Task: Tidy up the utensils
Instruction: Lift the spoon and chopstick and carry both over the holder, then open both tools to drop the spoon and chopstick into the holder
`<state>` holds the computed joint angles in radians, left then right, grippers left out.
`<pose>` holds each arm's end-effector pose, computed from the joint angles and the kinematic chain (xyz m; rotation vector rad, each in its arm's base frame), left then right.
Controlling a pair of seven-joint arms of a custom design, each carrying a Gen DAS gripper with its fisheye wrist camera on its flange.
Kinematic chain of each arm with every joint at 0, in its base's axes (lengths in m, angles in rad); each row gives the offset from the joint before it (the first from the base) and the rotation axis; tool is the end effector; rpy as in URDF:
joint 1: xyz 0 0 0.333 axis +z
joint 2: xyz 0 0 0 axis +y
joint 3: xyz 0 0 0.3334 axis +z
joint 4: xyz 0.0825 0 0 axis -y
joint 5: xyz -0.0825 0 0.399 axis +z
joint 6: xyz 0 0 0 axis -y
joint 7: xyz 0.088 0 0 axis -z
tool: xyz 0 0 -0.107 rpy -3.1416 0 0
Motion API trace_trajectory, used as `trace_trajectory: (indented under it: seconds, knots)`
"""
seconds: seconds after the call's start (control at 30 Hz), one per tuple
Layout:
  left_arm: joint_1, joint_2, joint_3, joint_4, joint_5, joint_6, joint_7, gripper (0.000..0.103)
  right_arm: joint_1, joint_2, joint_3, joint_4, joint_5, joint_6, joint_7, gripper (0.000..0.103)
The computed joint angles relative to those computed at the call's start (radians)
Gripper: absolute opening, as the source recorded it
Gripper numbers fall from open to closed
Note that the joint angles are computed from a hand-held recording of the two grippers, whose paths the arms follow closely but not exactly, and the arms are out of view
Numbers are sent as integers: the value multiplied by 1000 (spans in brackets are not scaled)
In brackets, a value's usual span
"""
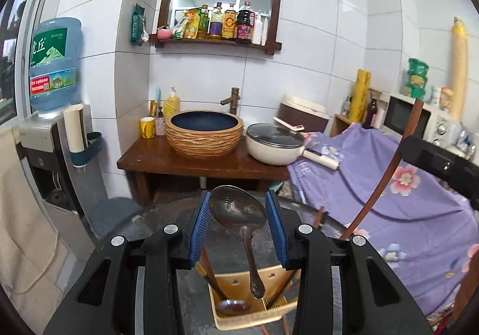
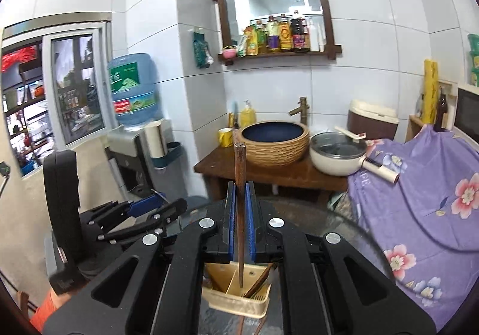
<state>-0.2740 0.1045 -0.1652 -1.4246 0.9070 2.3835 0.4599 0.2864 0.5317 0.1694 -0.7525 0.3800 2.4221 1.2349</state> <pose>0.5947 -0.2623 0.7556 -1.6922 1.2677 -0.9349 0.6796 0.2708 0.8088 -1.7208 0.9229 -0.4641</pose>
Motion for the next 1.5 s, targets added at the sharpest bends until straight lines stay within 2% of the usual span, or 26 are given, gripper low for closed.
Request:
trace_trajectory:
  seconds: [0.1, 0.23, 0.47, 0.67, 0.8, 1.03, 1.13, 1.2, 1.23, 1.27, 1.37, 1.43, 1.5]
  knots:
    - [-6, 41, 4, 23, -5, -18, 17, 37, 5, 30, -7, 3, -8, -5, 30, 7]
    - [-20, 66, 23, 6, 19, -26, -25, 36, -6, 9, 3, -97, 8, 30, 21, 8]
    - [-18, 76, 31, -36, -18, -13, -3, 36, -11, -28, 6, -248, 11, 83, -25, 8]
    - [-22, 95, 31, -48, -60, -15, 45, 37, -16, -30, 9, -295, 18, 89, -35, 8]
    - [-26, 105, 33, -54, -83, -20, 73, 37, -14, -44, 6, -337, 12, 133, -44, 8]
    - [-27, 97, 38, -73, -102, 0, 80, 38, -27, -46, 14, -347, 25, 136, -49, 8]
    - [-30, 78, 38, -93, -78, 16, 63, 51, -38, -57, 21, -364, 48, 142, -58, 9]
    - [-36, 46, 37, -128, -24, 26, 23, 58, -52, -78, 34, -398, 80, 161, -86, 22]
    - [-37, 36, 33, -140, -2, 28, 4, 65, -65, -101, 46, -438, 111, 189, -113, 37]
    - [-40, 10, 29, -172, 39, 34, -36, 71, -72, -120, 51, -470, 133, 213, -132, 43]
    - [-32, -56, 4, -259, 126, 57, -131, 83, -111, -192, 86, -584, 244, 273, -239, 43]
    - [-21, -99, -20, -321, 179, 68, -200, 86, -128, -245, 96, -666, 332, 310, -317, 45]
    - [-8, -138, -44, -386, 226, 80, -275, 91, -122, -290, 84, -738, 386, 353, -373, 49]
